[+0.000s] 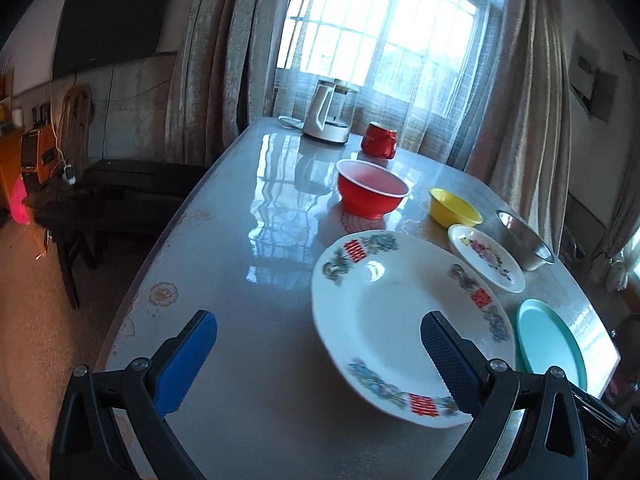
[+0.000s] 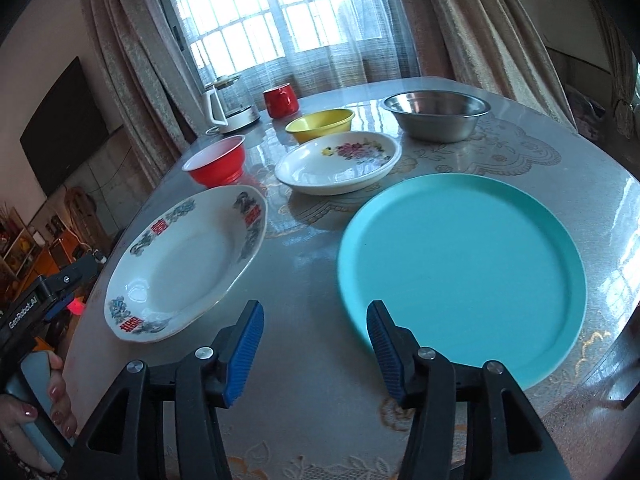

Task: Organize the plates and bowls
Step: 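Open the right tool and move it to the white character plate rim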

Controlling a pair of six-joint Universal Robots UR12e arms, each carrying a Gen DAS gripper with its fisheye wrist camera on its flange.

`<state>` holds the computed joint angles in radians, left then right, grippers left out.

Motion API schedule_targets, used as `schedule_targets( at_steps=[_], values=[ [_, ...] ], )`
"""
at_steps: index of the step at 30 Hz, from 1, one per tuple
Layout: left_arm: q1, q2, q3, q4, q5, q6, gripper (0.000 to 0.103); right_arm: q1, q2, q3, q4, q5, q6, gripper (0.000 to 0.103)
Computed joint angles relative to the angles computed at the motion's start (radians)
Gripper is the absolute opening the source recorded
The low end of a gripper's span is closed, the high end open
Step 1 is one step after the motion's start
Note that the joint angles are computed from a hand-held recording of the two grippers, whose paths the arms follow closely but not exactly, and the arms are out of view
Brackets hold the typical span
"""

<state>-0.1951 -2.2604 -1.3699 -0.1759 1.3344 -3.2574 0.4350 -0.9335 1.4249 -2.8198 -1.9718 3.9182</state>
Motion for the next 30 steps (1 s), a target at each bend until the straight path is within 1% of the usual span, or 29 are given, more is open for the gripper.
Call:
schedule_targets(
  at_steps=[2,4,7,9,11,13,15,20,23,27,30],
  values=[
    [0.004,-0.005,0.007,-0.011,0.007,-0.012,0.103,0.001,0.005,-0.009,0.003,0.005,-0.007,0.058],
    [0.009,-0.011,0.014,-0.013,-0.005,-0.028,0.103,0.004,0.013,-0.019,-0.004,0.003,-0.021,0.059],
    [0.017,-0.021,0.028,-0.022,-0.044,-0.049,0.103,0.004,0.026,-0.033,-0.035,0.018,-0.05,0.061],
    [0.02,-0.029,0.037,-0.023,-0.067,-0.06,0.103,0.005,0.037,-0.05,-0.036,0.023,-0.067,0.061],
    [0.021,-0.038,0.052,-0.041,-0.084,-0.058,0.103,0.002,0.048,-0.065,-0.042,0.044,-0.076,0.061],
    [0.018,-0.045,0.067,-0.064,-0.075,-0.053,0.103,0.0,0.058,-0.077,-0.048,0.058,-0.081,0.061],
    [0.018,-0.051,0.073,-0.063,-0.083,-0.06,0.103,-0.002,0.068,-0.091,-0.055,0.065,-0.094,0.061],
    [0.012,-0.062,0.101,-0.11,-0.05,-0.049,0.103,-0.006,0.089,-0.124,-0.039,0.07,-0.108,0.061],
    [0.015,-0.066,0.114,-0.144,-0.076,-0.027,0.103,-0.007,0.1,-0.144,-0.022,0.053,-0.114,0.061],
    [0.01,-0.071,0.125,-0.136,-0.063,0.0,0.103,-0.02,0.112,-0.158,-0.032,0.094,-0.108,0.061],
    [0.005,-0.079,0.143,-0.158,-0.038,0.017,0.103,-0.03,0.123,-0.175,-0.027,0.116,-0.103,0.061]
  ],
)
